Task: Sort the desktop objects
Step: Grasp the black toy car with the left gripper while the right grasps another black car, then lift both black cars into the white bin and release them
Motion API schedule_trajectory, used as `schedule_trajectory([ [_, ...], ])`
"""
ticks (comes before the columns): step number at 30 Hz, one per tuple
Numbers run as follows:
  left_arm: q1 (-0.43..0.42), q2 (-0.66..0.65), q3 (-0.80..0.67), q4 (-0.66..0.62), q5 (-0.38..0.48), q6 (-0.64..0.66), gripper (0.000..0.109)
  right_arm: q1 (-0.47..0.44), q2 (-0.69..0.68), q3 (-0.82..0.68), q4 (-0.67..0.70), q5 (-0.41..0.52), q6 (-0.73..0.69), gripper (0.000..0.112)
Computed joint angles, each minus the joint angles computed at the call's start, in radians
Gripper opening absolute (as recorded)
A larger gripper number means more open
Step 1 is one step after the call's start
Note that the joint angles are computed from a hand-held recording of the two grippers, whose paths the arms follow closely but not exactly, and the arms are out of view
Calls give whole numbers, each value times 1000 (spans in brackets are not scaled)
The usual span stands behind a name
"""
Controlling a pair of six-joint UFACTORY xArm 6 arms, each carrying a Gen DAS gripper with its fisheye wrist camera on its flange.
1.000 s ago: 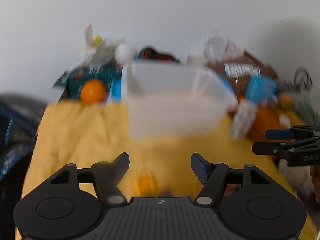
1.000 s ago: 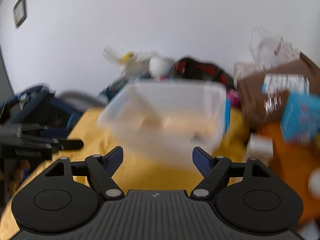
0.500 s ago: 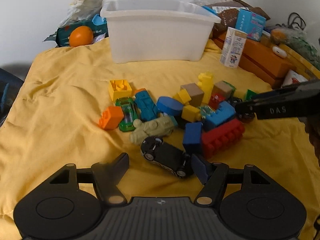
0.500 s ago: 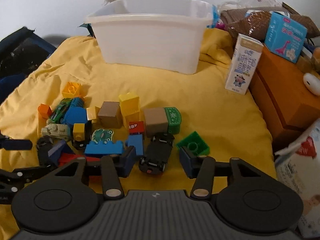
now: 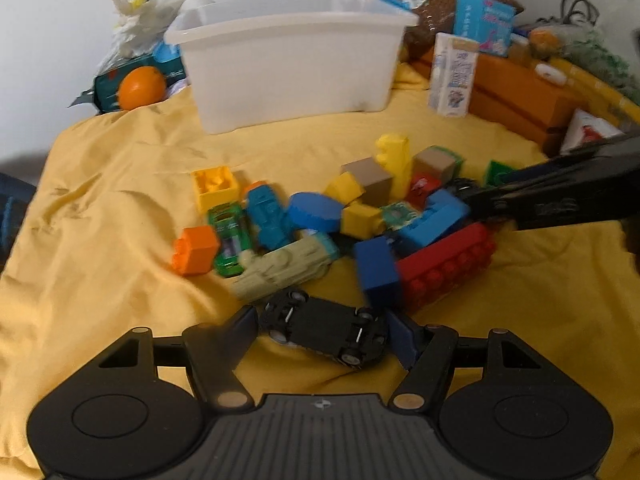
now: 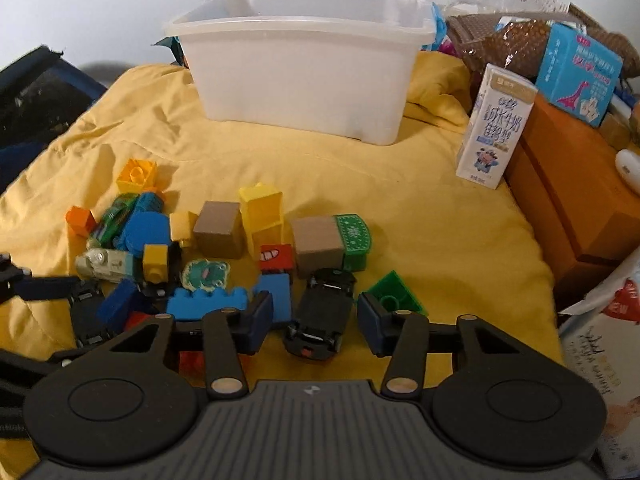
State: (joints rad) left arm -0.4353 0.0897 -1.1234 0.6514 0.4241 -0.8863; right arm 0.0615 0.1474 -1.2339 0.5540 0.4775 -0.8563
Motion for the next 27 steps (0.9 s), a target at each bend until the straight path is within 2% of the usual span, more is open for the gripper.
schedule_trajectory([
  [5, 0, 1, 6, -4, -19, 7, 72, -11, -25, 54, -17, -46, 5, 50],
  [8, -2, 7, 6, 25, -27, 6, 72, 9, -8, 45, 15, -86, -38, 52],
  [10, 3, 4, 11, 9, -38, 27, 70, 25, 7, 33, -14, -110, -26, 52],
  [13, 9, -12, 27, 25, -43, 27, 69, 29, 5, 16, 29, -63, -100, 47],
  [15, 14, -18, 37, 19, -50, 26, 69, 32, -17, 49, 48, -97, -139, 47],
  [20, 20, -17, 42, 7, -69, 33, 69, 4, 31, 5, -43, -47, 26, 47],
  [21, 22, -20, 47, 14, -75, 37, 69, 3, 36, 1, -11, -47, 1, 43],
  [22, 23, -25, 51, 26, -76, 33, 69, 1, 41, -8, 10, -36, -26, 33],
  [27, 33, -71, 68, 68, -81, -50, 69, -17, 16, -14, 125, 11, -124, 33],
])
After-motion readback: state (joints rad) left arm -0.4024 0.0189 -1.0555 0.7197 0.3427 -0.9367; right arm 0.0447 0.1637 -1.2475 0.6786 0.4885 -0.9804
